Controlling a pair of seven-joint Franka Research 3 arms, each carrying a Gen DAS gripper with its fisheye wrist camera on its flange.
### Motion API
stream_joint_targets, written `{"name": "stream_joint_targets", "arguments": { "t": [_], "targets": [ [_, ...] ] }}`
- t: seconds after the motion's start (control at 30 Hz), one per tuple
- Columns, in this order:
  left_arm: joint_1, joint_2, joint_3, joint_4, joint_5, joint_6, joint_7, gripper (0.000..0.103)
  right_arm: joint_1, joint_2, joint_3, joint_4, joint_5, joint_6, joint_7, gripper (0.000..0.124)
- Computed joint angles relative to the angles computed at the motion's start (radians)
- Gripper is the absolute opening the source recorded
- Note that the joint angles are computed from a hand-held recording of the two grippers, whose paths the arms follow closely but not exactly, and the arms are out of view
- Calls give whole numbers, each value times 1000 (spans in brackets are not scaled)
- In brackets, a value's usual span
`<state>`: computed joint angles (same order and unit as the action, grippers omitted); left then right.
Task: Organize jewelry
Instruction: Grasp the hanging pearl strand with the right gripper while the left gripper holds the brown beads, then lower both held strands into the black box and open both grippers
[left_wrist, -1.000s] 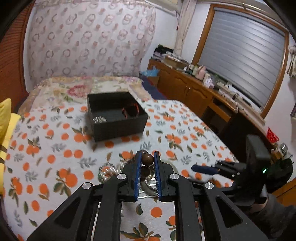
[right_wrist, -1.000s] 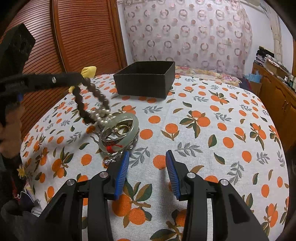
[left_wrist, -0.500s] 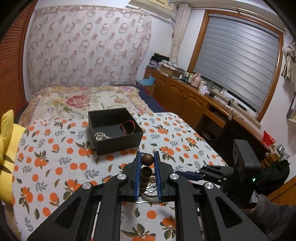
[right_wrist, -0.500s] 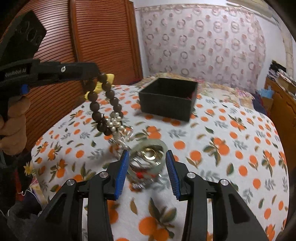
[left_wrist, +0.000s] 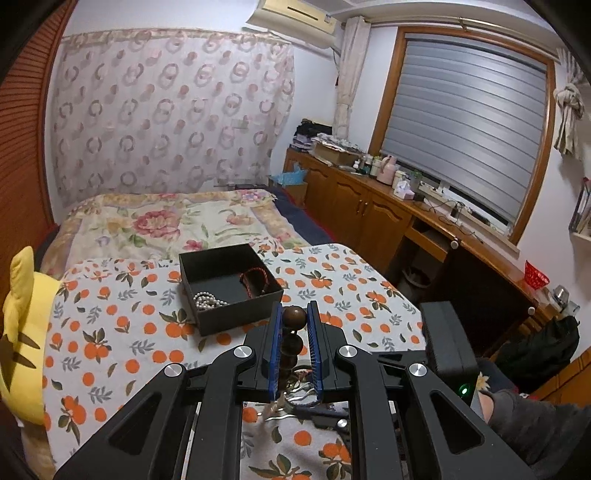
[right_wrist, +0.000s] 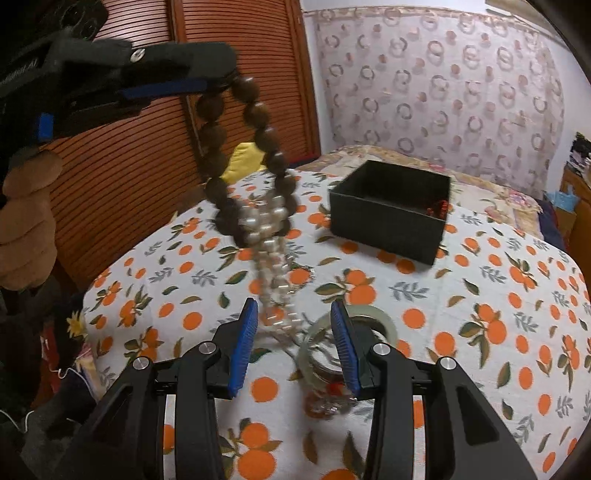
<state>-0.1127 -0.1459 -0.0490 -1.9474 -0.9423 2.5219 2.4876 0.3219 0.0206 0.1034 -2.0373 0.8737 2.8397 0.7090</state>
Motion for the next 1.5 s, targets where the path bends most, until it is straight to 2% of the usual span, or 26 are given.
{"name": "stream_joint_targets", "arguments": {
  "t": [0.17, 0.27, 0.3, 0.33, 0.4, 0.6, 0.77, 1.13, 1.4, 1.5],
  "targets": [
    [1, -1, 3, 2, -12, -11, 8, 12, 2, 54, 8, 63, -30, -10, 7, 44],
    [3, 1, 1, 0, -10, -5, 6, 12, -3, 95, 7, 101, -106, -20, 69, 43],
    [4, 1, -1, -3, -4, 3, 2, 12, -8, 99, 10, 105, -114, -30, 75, 32],
    [5, 0, -1, -7, 0, 9, 0, 12, -16, 97, 13, 106, -115, -52, 68, 15],
    [7, 1, -1, -12, 10, 17, -8, 12, -20, 87, 16, 91, -127, -49, 61, 9],
    [16, 16, -7, -28, 64, 64, -57, 12, -15, 44, 9, 40, -193, 31, 90, 9],
    [20, 43, -12, -31, 107, 74, -85, 12, -12, 12, 15, 28, -108, 118, 9, 9],
    [40, 83, -33, -18, 118, 56, -98, 12, -15, 5, 7, 89, 32, 171, -108, 9],
    [48, 96, -43, 16, 136, 72, -118, 12, -22, 7, -6, 150, -2, 173, -83, 9],
    [52, 110, -47, 43, 138, 75, -121, 12, -29, 22, -14, 179, -74, 168, -20, 9]
  ]
}}
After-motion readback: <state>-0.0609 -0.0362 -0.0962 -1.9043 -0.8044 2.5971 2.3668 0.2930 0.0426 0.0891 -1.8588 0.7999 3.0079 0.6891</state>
